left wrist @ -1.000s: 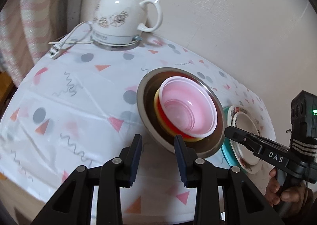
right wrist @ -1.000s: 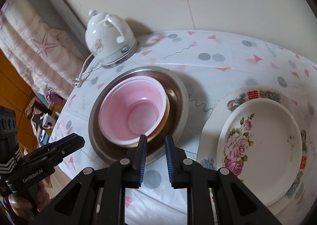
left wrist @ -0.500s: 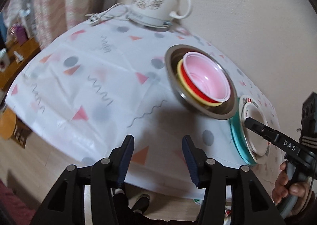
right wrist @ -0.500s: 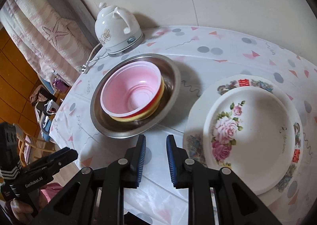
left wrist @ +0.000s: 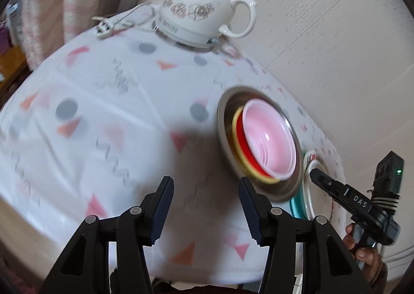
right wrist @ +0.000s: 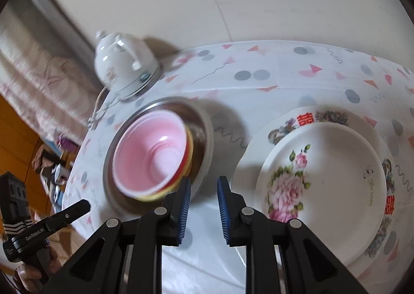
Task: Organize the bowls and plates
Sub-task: 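Withdraw the right gripper and move it to the steel bowl rim, then grasp the steel bowl rim with the right gripper and lift it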
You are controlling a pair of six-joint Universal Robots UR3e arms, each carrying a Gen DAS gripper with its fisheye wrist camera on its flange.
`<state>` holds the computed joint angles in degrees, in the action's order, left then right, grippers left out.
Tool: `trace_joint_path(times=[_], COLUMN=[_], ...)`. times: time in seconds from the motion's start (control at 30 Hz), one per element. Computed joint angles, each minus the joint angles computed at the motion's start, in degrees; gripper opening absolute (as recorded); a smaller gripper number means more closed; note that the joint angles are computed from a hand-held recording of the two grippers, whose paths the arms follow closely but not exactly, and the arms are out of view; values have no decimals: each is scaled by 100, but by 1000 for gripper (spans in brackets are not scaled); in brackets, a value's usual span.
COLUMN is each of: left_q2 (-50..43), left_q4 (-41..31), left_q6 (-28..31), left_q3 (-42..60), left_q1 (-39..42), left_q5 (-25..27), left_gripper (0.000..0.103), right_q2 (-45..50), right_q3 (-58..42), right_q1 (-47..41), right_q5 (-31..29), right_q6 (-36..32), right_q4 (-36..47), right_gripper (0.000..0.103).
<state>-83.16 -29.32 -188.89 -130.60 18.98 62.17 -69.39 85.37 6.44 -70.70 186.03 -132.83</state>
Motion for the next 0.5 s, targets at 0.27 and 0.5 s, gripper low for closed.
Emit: trace_joint_path(times=[0.27, 0.5], left_q2=[-1201, -2261], left_q4=[-174, -525], left_q6=[955, 1421], left_q3=[1128, 2283], left_q1=[240, -39], left_q5=[-352, -354], left_gripper=[37, 32], right_q2=[856, 1311], right_q3=[-1042, -1651], right_q1=[377, 607], right_q5=[-726, -1146], right_q6=[607, 723], right_q4=[249, 531], right_gripper=[21, 19])
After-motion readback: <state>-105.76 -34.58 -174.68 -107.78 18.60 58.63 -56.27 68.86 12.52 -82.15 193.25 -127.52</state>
